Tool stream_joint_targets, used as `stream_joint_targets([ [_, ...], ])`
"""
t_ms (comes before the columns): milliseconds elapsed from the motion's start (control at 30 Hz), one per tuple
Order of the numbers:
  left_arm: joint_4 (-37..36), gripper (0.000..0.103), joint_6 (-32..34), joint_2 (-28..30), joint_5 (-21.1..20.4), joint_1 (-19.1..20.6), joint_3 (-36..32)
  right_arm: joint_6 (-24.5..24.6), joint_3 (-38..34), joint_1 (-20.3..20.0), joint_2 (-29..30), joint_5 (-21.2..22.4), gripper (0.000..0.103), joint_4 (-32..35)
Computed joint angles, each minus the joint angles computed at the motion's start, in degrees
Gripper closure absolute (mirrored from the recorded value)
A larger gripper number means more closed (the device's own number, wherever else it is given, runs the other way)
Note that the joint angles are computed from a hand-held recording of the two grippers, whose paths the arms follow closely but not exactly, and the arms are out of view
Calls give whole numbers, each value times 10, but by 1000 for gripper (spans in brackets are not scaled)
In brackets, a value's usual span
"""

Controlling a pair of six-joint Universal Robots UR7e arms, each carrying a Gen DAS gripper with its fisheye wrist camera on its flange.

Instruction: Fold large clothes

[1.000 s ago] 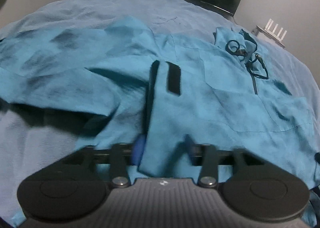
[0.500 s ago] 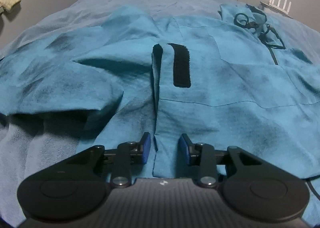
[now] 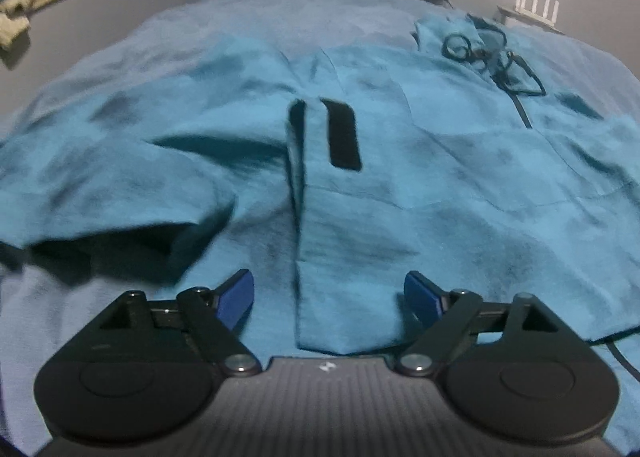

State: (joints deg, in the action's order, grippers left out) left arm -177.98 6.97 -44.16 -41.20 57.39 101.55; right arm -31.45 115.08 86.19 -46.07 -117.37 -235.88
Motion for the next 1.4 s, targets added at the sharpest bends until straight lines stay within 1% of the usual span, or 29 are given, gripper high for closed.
stream_joint_targets([
  [67, -26, 20, 7, -9, -3, -4, 11, -12, 7, 6, 6, -7, 1, -43],
  [133, -53, 20, 18, -19, 3, -10, 20, -29, 18, 11, 12, 1, 1, -85],
  [200, -82, 18, 36, -30, 20, -20, 27, -67, 29, 17, 21, 18, 1, -133],
  [267, -98, 12, 57, -47, 25, -28, 31, -106, 37, 24, 29, 34, 1, -161],
  [333, -107, 11, 85, -68, 12, -29, 31, -156, 44, 32, 38, 43, 1, -166],
  [400, -121, 8, 118, -82, 13, -28, 21, -230, 41, 43, 59, 54, 1, -189],
  [500, -166, 4, 180, -87, 39, -21, 4, -328, 41, 52, 84, 82, 1, -208],
  [567, -208, 3, 213, -84, 61, -9, -3, -375, 36, 58, 99, 88, 1, -208],
  [600, -224, 3, 208, -84, 73, 1, -4, -386, 33, 60, 104, 86, 1, -210],
  [633, -235, 3, 194, -83, 84, 10, -5, -386, 30, 62, 106, 82, 1, -209],
  [700, -249, 3, 157, -79, 106, 31, -7, -363, 26, 63, 99, 70, 1, -191],
  [800, -183, 3, 62, -87, 130, 57, -19, -321, 16, 65, 91, 43, 1, -168],
  [833, -167, 3, 31, -89, 129, 63, -24, -308, 16, 65, 88, 36, 1, -162],
  [900, -143, 3, -33, -99, 107, 78, -27, -285, 7, 65, 84, 18, 1, -144],
  [967, -142, 3, -71, -103, 83, 92, -29, -269, 2, 65, 83, 3, 1, -132],
  [1033, -139, 3, -93, -101, 77, 104, -32, -257, -2, 63, 81, -7, 1, -124],
  [1133, -136, 3, -108, -91, 70, 122, -48, -247, -7, 61, 81, -14, 1, -114],
  [1200, -145, 3, -125, -86, 55, 135, -57, -244, -6, 58, 80, -17, 1, -111],
  [1267, -164, 3, -132, -79, 36, 148, -68, -242, -7, 58, 81, -22, 1, -107],
  [1333, -178, 3, -133, -74, 27, 155, -76, -240, -8, 57, 81, -26, 1, -104],
  [1400, -180, 3, -139, -71, 8, 164, -83, -239, -9, 57, 82, -31, 1, -102],
])
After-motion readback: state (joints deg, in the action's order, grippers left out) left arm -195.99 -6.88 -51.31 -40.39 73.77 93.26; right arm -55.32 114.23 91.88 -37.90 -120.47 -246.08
